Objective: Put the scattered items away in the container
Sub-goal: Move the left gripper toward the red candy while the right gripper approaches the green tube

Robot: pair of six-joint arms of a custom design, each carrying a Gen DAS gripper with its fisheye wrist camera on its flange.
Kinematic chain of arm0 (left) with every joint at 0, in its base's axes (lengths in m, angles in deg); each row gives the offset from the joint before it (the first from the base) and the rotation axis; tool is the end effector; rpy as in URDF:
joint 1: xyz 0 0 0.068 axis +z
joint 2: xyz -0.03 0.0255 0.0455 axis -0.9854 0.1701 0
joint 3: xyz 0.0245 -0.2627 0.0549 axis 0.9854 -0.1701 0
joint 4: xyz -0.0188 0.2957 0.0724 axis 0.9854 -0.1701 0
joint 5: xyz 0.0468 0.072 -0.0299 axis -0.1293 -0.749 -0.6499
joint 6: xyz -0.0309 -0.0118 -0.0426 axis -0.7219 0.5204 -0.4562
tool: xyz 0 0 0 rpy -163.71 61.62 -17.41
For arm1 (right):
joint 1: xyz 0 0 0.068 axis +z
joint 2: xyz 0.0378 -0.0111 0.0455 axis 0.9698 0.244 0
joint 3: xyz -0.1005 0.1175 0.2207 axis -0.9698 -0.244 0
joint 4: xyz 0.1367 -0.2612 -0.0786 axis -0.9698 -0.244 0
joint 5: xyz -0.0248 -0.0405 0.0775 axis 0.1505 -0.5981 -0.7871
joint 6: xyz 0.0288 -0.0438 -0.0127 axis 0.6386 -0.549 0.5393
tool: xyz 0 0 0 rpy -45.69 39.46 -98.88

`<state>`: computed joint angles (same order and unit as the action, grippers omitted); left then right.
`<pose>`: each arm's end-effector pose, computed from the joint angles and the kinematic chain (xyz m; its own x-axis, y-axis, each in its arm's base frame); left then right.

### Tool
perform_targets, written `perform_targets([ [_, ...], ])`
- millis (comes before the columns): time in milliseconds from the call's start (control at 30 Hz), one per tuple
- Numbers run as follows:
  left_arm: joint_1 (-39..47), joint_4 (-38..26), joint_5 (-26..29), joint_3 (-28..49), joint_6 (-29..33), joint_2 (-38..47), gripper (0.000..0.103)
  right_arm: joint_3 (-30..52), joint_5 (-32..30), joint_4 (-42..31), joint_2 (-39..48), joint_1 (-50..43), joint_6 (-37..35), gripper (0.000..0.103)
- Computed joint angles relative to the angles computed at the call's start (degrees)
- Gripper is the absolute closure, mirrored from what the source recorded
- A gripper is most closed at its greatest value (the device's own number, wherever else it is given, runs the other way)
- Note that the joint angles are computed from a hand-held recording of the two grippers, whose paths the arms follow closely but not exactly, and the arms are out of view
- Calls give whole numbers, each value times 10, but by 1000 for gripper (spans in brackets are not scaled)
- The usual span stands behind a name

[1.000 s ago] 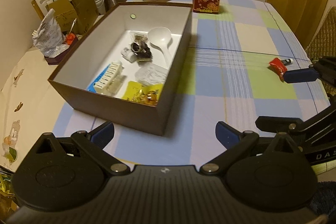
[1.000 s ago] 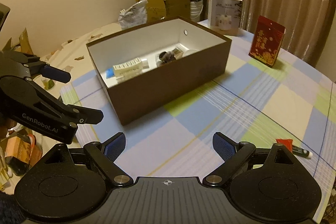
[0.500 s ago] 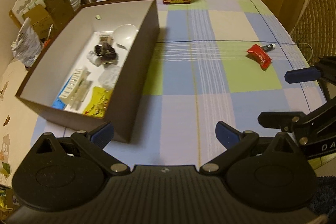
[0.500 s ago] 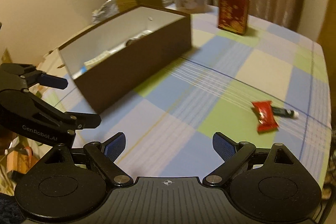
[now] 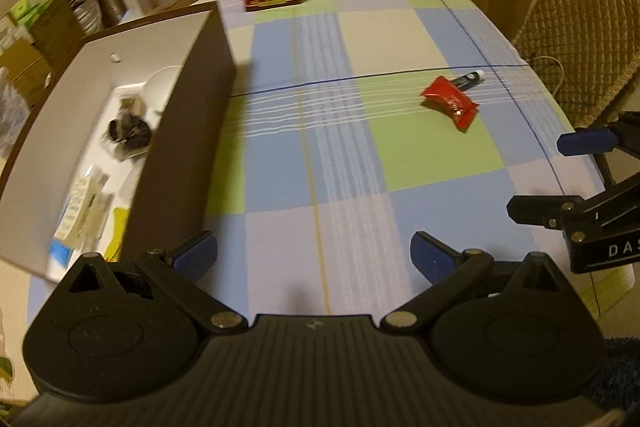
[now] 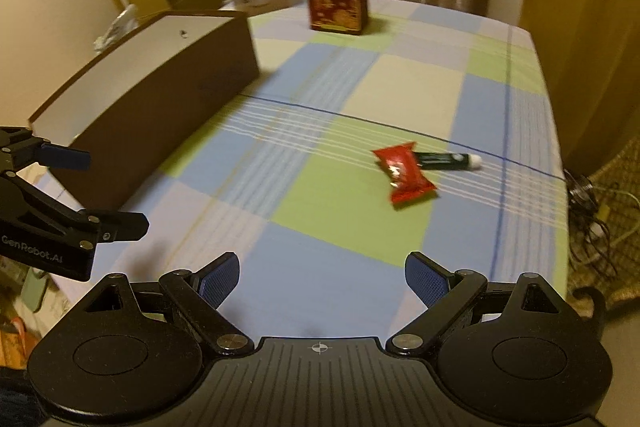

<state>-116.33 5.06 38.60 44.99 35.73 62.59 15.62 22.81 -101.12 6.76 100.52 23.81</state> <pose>0.2468 -0.1691 0.2510 -0.8167 0.2661 -0.5121 0.2609 0.9617 0.0837 0.2418 0.1152 0.2268 -0.7654 -0.2820 -0.5785 -0.4245 0.8968 0.1246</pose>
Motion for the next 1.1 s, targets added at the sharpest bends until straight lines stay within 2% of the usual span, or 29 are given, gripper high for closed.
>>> perform_targets([
  [400, -12, 41, 34, 56, 28, 91, 2, -5, -11, 15, 18, -93, -20, 8],
  [633, -19, 66, 52, 98, 20, 150, 4, -4, -54, 48, 43, -170, -71, 8],
  [933, -29, 98, 90, 174, 11, 251, 14, 37, -129, 105, 154, -250, -165, 8],
  [1033, -32, 102, 103, 205, 14, 288, 25, 66, -144, 107, 199, -271, -199, 8],
  [1100, -30, 102, 112, 230, 11, 316, 27, 84, -153, 104, 224, -284, -214, 8],
])
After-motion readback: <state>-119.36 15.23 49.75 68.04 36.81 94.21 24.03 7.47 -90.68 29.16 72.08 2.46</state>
